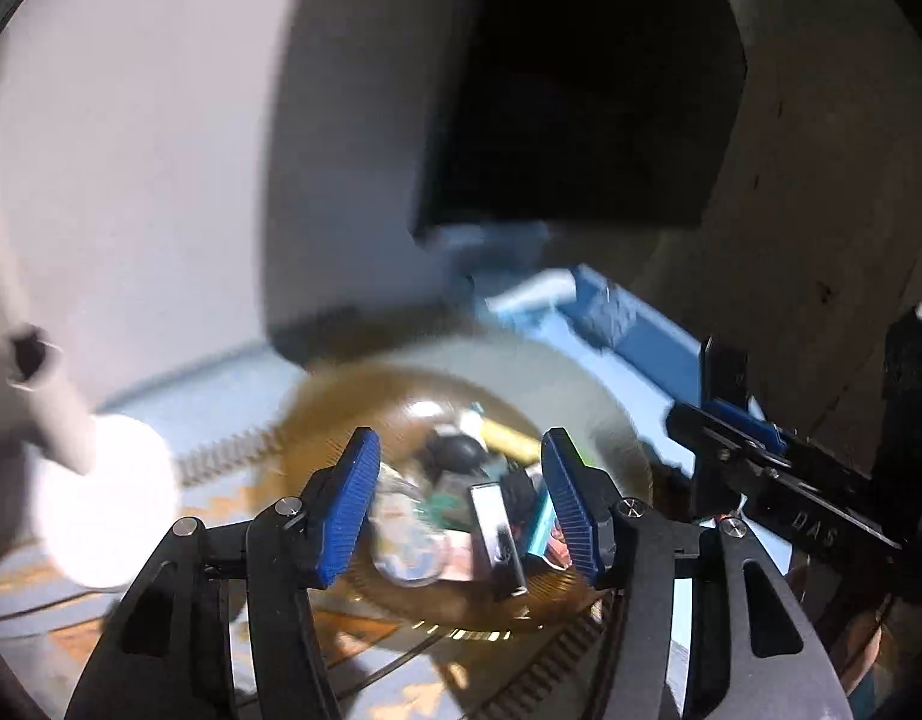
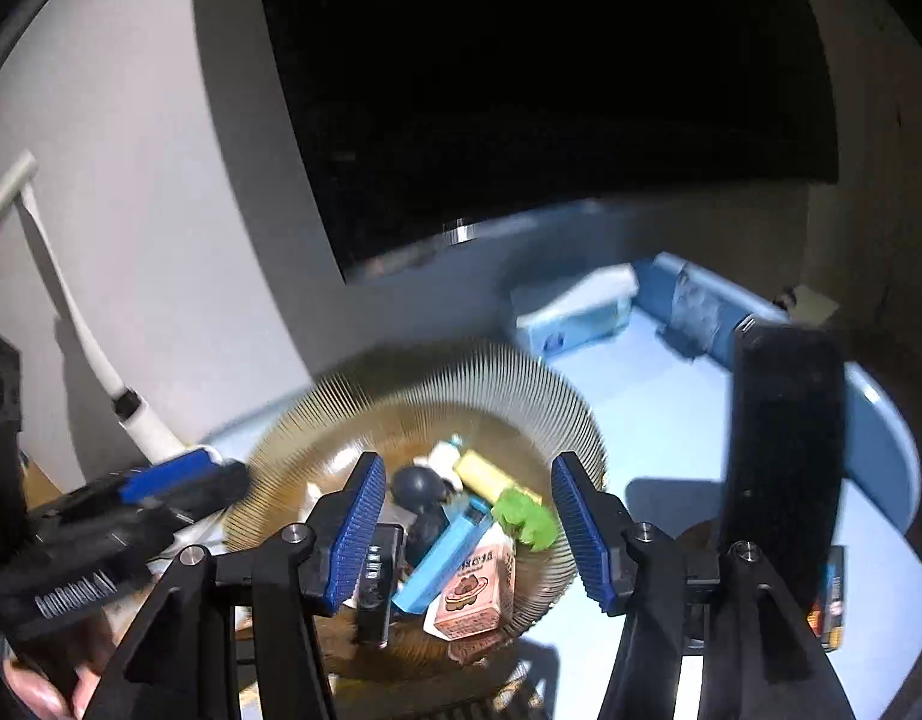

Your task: Organize rigid objects

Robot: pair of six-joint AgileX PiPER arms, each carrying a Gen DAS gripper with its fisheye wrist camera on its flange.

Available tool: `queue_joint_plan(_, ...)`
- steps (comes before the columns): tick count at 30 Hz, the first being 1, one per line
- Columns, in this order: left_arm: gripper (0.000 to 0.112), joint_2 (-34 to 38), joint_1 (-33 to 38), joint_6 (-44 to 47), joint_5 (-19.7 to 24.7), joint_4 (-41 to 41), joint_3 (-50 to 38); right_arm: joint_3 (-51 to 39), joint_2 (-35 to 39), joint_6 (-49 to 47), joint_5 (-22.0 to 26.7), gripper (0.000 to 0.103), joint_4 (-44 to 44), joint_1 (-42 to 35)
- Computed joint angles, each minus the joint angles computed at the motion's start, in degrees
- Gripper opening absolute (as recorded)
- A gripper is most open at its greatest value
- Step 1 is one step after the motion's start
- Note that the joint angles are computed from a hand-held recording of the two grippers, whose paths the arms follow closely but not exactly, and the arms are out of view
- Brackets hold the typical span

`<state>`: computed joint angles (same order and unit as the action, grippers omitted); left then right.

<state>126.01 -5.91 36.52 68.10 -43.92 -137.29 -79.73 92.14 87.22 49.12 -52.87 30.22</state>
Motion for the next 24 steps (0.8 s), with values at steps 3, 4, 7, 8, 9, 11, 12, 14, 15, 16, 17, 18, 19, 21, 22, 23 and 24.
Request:
queue_joint_plan(3, 0.073, -8.34, 4.65, 4.41, -4.14, -4.48, 10.11, -0.33, -2.65, 2.4, 3.27, 0.063, -2.38, 3.66)
queue_joint_plan(4, 0.074, -12.27, 7.33, 7.04, -5.5, -7.1, 14.69, -1.13, -3.03, 3.05, 5.11, 0.063, -3.25, 5.59)
queue_joint_plan(7, 0.074, -18.42, 13.21, 11.24, -5.32, -11.13, 20.1, -4.61, -2.45, 2.43, 8.14, 0.063, -3.98, 9.98)
queue_joint_plan(8, 0.074, -20.7, 15.88, 13.06, -4.66, -12.69, 21.89, -5.93, -1.91, 2.13, 8.93, 0.063, -4.23, 11.15)
queue_joint_plan(9, 0.074, -22.03, 17.52, 14.17, -4.34, -13.71, 22.96, -7.93, -1.0, 1.75, 10.13, 0.063, -4.61, 12.93)
queue_joint_plan(11, 0.074, -25.53, 23.02, 17.11, -3.03, -16.68, 25.39, -11.47, 0.72, 0.85, 11.26, 0.063, -4.75, 15.61)
queue_joint_plan(12, 0.076, -26.54, 24.61, 17.82, -2.67, -17.53, 26.13, -13.06, 1.52, 0.47, 11.55, 0.063, -4.74, 16.73)
queue_joint_plan(14, 0.084, -29.19, 29.81, 20.13, -1.48, -19.75, 27.99, -16.83, 3.51, -0.29, 12.71, 0.064, -5.1, 19.43)
queue_joint_plan(15, 0.086, -29.51, 31.16, 20.76, -1.23, -20.16, 28.05, -18.75, 4.61, -0.89, 13.2, 0.064, -5.29, 20.49)
queue_joint_plan(16, 0.086, -30.54, 33.48, 22.44, -0.74, -21.13, 29.17, -20.82, 5.94, -1.54, 13.78, 0.065, -5.57, 21.69)
queue_joint_plan(17, 0.086, -31.43, 35.57, 24.02, -0.28, -21.86, 30.44, -22.82, 7.31, -2.18, 14.41, 0.07, -5.8, 22.74)
queue_joint_plan(18, 0.087, -32.15, 36.84, 25.05, -0.07, -22.18, 31.72, -24.56, 8.74, -2.6, 14.93, 0.079, -6.02, 23.69)
queue_joint_plan(19, 0.089, -33.11, 38.36, 26.28, -0.24, -22.21, 33.81, -25.95, 10.13, -2.7, 15.33, 0.083, -6.22, 24.6)
queue_joint_plan(21, 0.099, -35.39, 40.35, 29.25, -2.48, -22.11, 40.05, -28.14, 12.92, -2.91, 15.41, 0.085, -6.15, 26.04)
queue_joint_plan(22, 0.102, -36.16, 41.12, 30.39, -3.81, -21.68, 42.87, -28.82, 14.11, -3.14, 15.43, 0.085, -5.81, 26.41)
queue_joint_plan(23, 0.102, -37.02, 40.46, 30.99, -5.75, -21.13, 45.58, -30.6, 16.46, -3.93, 16.08, 0.085, -5.13, 26.97)
queue_joint_plan(24, 0.102, -37.56, 41.05, 31.53, -6.77, -20.21, 48.15, -31.66, 18.35, -4.46, 16.69, 0.085, -4.7, 27.31)
